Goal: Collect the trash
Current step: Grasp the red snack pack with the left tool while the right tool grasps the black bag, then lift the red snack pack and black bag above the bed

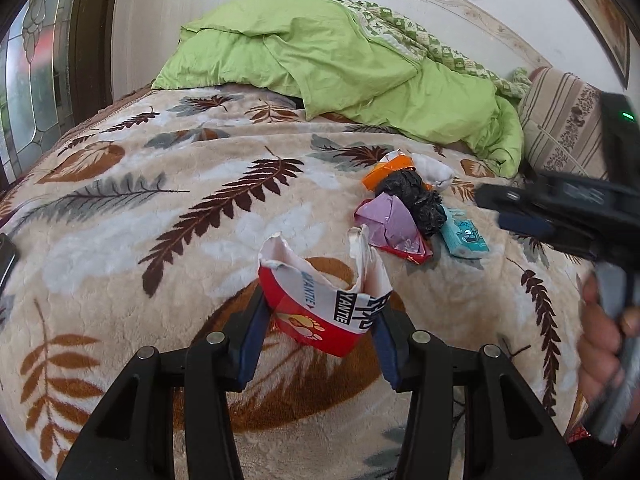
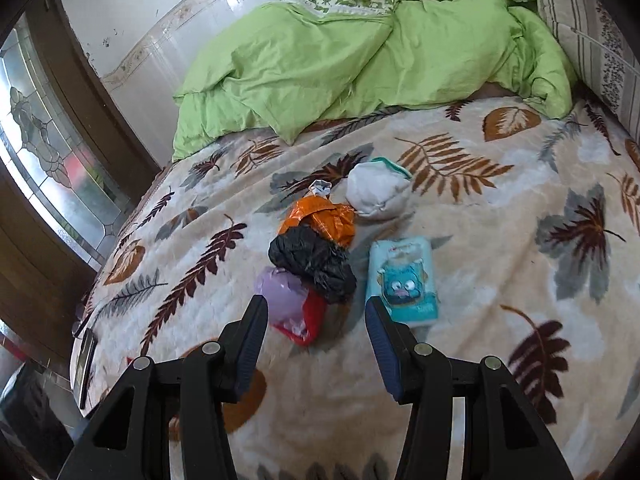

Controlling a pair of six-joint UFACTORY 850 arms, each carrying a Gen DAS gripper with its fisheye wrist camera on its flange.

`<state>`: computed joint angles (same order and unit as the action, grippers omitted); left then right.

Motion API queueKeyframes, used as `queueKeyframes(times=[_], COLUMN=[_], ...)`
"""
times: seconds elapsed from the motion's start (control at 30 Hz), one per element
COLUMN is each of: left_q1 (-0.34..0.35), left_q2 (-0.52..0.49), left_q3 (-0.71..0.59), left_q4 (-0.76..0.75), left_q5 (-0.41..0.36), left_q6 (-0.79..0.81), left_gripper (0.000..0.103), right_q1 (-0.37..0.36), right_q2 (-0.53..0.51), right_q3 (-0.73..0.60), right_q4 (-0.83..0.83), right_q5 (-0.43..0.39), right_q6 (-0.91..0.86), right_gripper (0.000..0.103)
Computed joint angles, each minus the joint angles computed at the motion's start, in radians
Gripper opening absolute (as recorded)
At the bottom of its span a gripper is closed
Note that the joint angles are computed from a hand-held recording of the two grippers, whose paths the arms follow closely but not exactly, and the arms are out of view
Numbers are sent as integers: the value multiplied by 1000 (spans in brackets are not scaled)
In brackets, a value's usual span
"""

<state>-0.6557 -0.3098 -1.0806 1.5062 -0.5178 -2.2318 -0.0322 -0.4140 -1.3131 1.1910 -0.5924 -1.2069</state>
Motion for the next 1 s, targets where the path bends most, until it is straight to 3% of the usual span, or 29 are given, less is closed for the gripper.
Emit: queueKeyframes(times=[0.23,0.27,0.33,0.37,0.47,0.73,1.0], left_q1=[10,11,12,12,12,-5,-61], left_q2=[2,3,4,4,3,1,-13], left_q3=[4,5,6,6,4,-2,-23], left_q4=[27,32,33,31,31,38,29], left_q5=[22,24,27,26,26,8,-58], left_q6=[-34,-39,-40,-38,-36,-9,91], left_gripper=[47,47,47,47,47,47,47], right_q1=[72,73,72,70,58,-22,-111], right_q2=[-144,-157,-177,-175,-119,104,244], right_q3=[-159,-170,-186,-181,-103,169,360], right_q4=[-172,-178,-202,-197,-79,180,271], right_q5=[82,79,49,40,56,54,65], right_q6=[168,179,202,192,70,-223,-330], right_gripper=[54,51,32,29,17,17,17])
